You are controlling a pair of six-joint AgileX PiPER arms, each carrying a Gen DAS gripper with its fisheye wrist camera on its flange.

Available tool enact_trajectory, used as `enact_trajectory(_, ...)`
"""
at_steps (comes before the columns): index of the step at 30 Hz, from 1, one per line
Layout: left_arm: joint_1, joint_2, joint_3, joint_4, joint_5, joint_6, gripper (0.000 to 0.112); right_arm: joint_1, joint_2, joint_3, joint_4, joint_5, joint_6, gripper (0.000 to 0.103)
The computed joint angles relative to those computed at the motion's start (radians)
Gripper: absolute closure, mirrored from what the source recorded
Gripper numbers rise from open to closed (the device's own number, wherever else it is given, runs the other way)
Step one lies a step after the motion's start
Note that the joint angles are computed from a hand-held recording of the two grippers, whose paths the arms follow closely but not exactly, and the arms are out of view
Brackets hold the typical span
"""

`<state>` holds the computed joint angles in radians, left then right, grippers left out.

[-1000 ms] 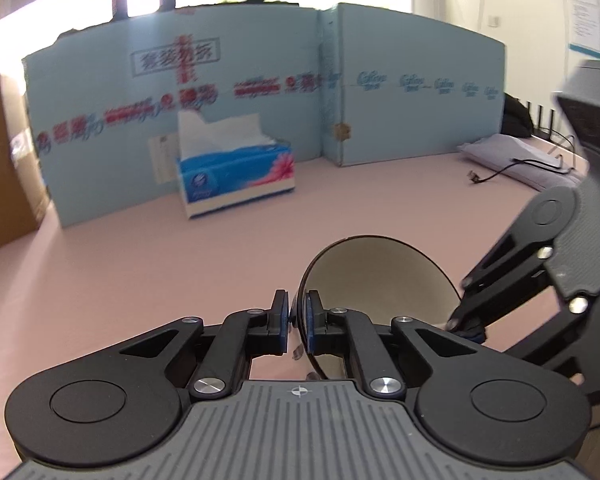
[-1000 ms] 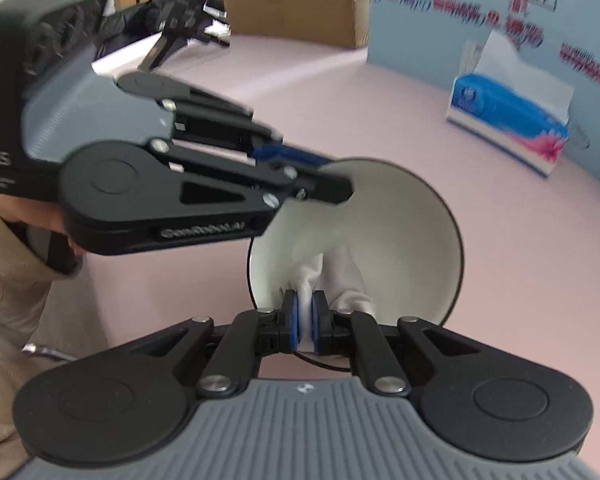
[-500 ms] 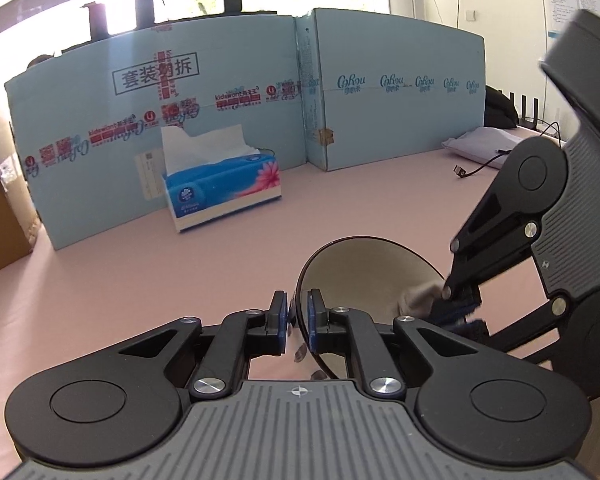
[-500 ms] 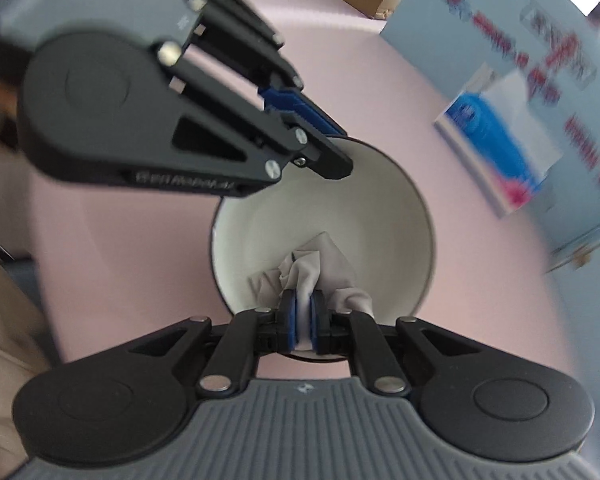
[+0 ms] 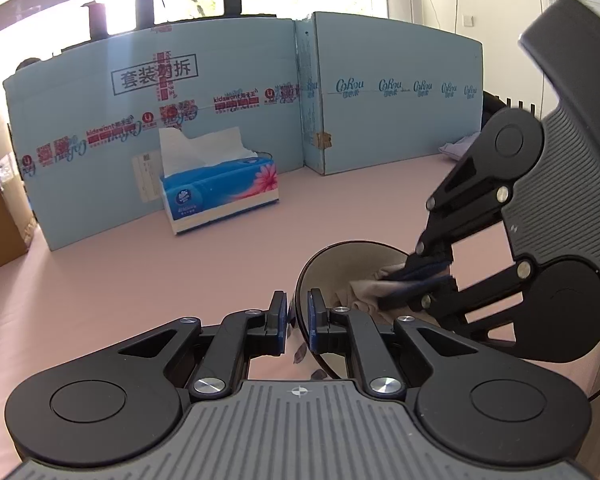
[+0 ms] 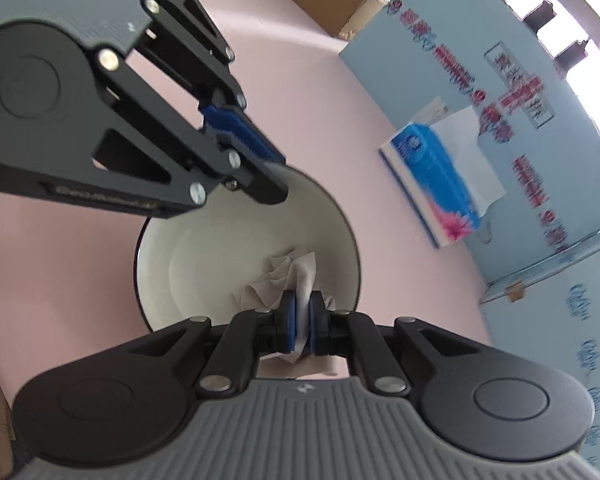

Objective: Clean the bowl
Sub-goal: 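Tilt the bowl with the left gripper while the right gripper keeps wiping inside, then rub the cloth along the bowl's inner wall with the right gripper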

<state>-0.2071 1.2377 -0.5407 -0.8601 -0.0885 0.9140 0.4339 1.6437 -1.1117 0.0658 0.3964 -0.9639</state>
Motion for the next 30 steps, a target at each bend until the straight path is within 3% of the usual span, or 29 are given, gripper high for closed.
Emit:
enact_trajectory(5,0.001,-0.008,0.0,0.036,0.003,-0.036,0.1,-0.024,0.009,-0.043,0.105,0.077,-0.021,0.087)
enact_trajectory(12,0.006,-0.006,0.0,0.138,0.005,-0.14,0.1,-0.007,-0.002,-0.015,0.105,0.046,-0.063,0.074)
enact_trajectory(14,0.009,-0.008,0.002,0.204,0.007,-0.206,0.099,-0.005,0.013,-0.023,0.09,0.045,-0.059,0.075)
enact_trajectory(16,0.013,-0.008,0.003,0.299,0.009,-0.3,0.099,-0.003,0.03,-0.034,0.067,0.05,-0.035,0.086)
enact_trajectory(18,0.016,-0.008,0.003,0.324,0.008,-0.325,0.1,-0.007,0.044,-0.061,0.054,0.095,-0.016,0.095)
enact_trajectory(22,0.026,-0.012,0.004,0.486,0.01,-0.487,0.101,-0.035,0.063,-0.116,0.118,0.191,-0.028,0.095)
enact_trajectory(24,0.03,-0.013,0.005,0.548,0.009,-0.547,0.102,-0.07,0.091,-0.182,0.192,0.298,-0.041,0.095)
enact_trajectory(30,0.041,-0.017,0.009,0.797,0.006,-0.785,0.102,-0.143,0.169,-0.327,0.305,0.501,-0.011,0.094)
